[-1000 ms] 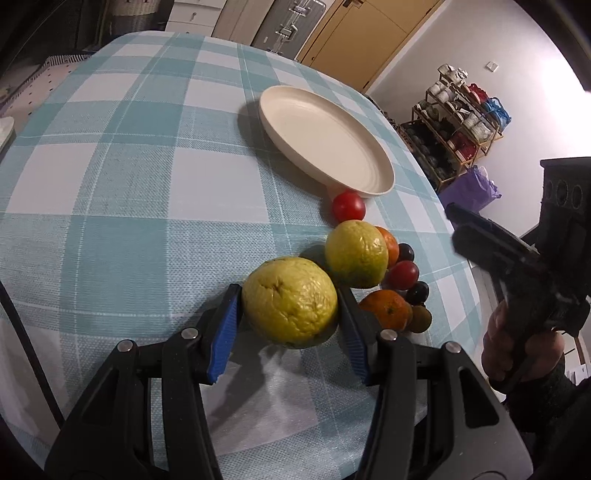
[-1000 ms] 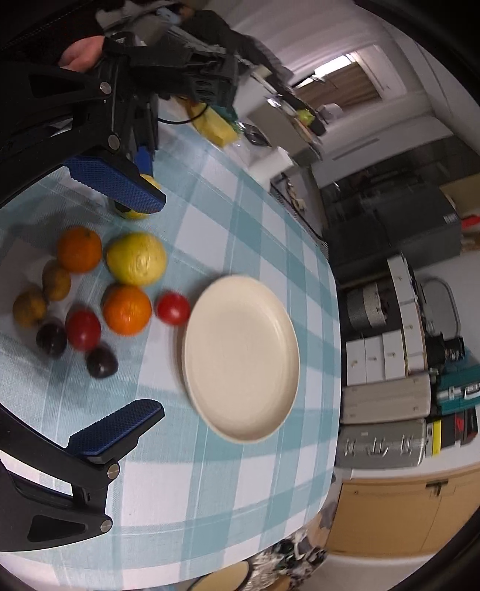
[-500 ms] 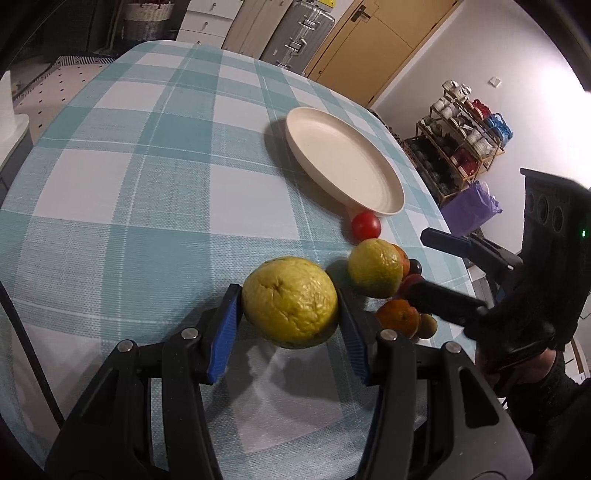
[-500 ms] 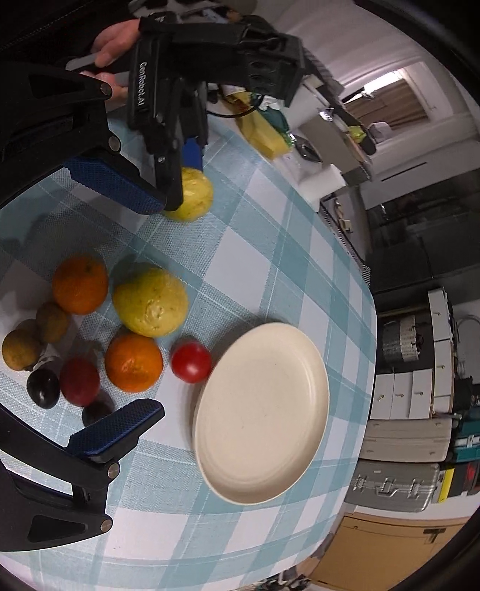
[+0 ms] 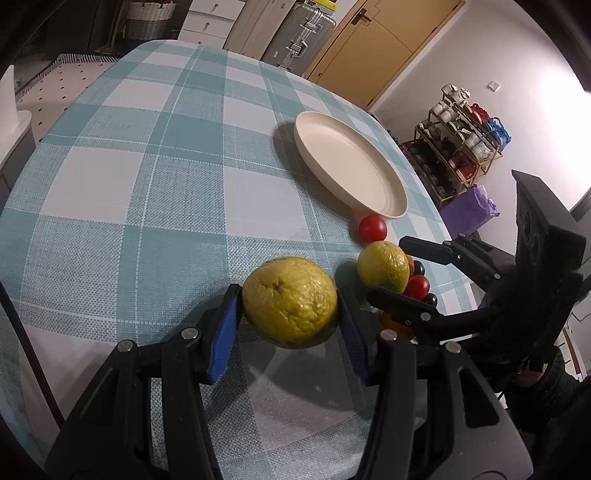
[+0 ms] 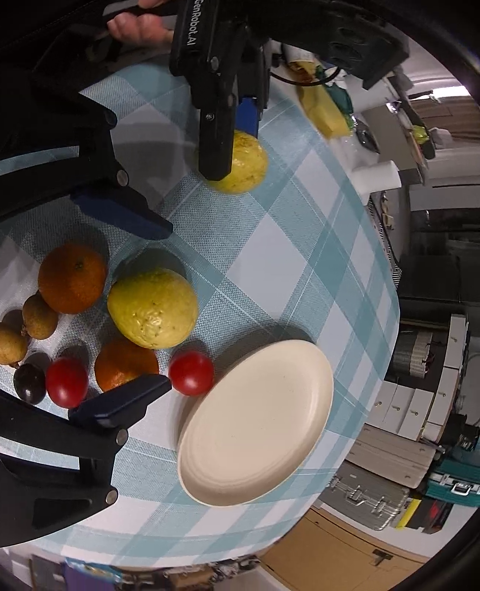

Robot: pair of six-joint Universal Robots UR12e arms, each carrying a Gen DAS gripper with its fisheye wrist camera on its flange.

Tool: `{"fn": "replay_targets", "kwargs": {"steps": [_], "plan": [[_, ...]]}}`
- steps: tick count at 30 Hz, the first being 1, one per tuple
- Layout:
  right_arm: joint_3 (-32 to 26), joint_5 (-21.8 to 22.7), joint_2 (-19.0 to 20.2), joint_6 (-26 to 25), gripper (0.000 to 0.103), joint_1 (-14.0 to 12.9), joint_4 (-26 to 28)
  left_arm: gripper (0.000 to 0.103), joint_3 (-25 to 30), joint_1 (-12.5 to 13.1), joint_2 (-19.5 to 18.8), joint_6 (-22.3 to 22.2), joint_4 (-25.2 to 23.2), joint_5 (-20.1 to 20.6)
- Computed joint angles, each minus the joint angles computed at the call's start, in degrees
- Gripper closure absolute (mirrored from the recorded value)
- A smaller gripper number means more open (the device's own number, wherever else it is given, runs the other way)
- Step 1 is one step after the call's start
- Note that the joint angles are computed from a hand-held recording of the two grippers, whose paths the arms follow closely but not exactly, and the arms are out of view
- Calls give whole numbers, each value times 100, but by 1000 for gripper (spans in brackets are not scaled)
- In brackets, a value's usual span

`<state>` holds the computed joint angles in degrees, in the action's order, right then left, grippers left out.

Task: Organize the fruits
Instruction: 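Grasp the smaller yellow lemon with the right tool while the left tool lifts its citrus, then carry both yellow citrus onto the cream plate and open both tools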

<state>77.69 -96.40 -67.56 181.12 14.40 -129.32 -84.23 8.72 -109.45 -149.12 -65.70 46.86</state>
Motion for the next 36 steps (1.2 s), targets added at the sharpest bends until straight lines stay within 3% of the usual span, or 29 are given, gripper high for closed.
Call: {"fn": "replay_targets", "kwargs": {"steps": [4, 10, 11, 18, 36], "plan": [[-40, -226, 32, -107, 34, 50, 63, 54, -5, 2, -2, 29, 4, 6], [-57, -398, 46, -303, 50, 98, 86, 54, -14, 4, -2, 13, 7, 9], [-55, -323, 43, -309, 54, 84, 87, 54, -14, 4, -4, 4, 15, 15], [27, 34, -13, -78, 54, -15, -38, 54, 6, -6, -20, -17, 7, 45], [570, 1304, -308, 970, 54, -404, -1274, 54, 96, -128, -36, -122, 71, 211]]}}
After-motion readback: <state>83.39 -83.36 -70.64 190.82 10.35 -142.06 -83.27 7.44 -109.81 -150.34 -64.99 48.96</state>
